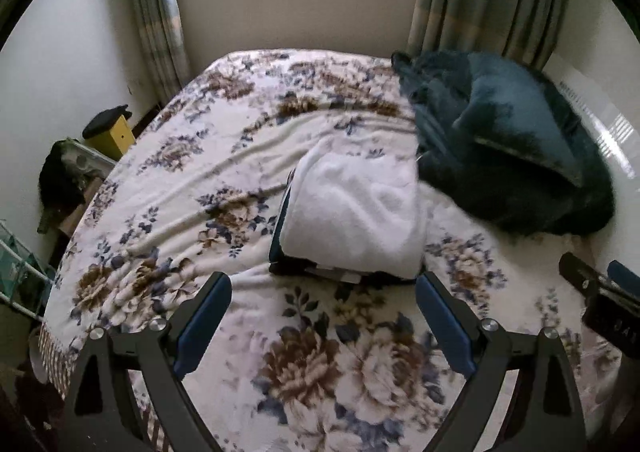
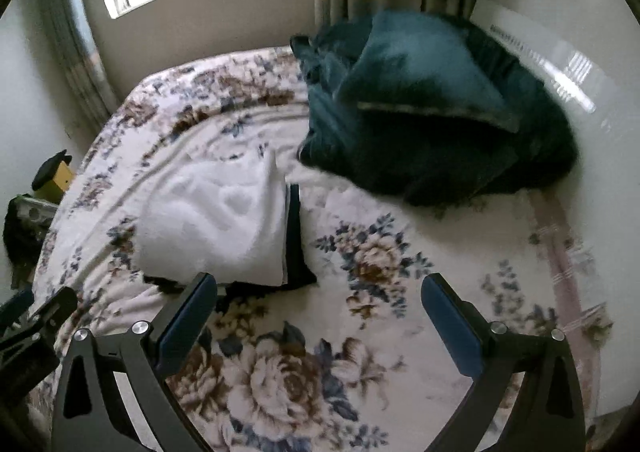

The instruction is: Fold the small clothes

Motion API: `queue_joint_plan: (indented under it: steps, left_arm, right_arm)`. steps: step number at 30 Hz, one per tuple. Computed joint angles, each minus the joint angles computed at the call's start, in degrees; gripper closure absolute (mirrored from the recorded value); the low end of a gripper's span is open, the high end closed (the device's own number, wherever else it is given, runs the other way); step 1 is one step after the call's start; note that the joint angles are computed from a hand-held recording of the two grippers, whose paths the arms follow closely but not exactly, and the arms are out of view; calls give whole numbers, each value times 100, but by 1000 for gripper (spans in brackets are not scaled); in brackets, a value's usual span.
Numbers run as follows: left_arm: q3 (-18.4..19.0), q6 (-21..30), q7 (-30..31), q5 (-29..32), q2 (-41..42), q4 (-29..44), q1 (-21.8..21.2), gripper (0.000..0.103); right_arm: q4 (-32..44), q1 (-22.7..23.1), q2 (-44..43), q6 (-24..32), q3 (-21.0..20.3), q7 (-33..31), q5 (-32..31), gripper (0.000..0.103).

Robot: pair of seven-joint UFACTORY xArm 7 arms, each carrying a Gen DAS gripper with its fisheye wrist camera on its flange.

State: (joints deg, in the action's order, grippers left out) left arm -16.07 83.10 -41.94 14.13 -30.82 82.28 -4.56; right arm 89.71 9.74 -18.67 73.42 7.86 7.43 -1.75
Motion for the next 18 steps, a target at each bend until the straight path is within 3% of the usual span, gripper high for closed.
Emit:
queue_joint_plan:
  steps: [7,12,15,16,18]
  left_arm:
    - [-839,1358,-186,426,491,2065,172,9]
    - [-1866,2384,-274,1051,1093,3725,477,9]
    - [-3013,3072,-327,1638,1555,4795,990,9]
    - [-3501,3257,-300,1733,1657,5105,1374,9]
    - [-4700,3569,-224,1742,1743,5746,2574,9]
  right_arm:
    - [1665,-3,-233,1281,-213,-508,265,0]
    - [3106,-84,-52,2205,-270,-792,387,0]
    - [4235,-141,282,2894,-347,-900,520,0]
    - [4752,-142,472,3169,-373,-904,542,0]
    - [5882,-163,953,3723,-354,-923,549,0]
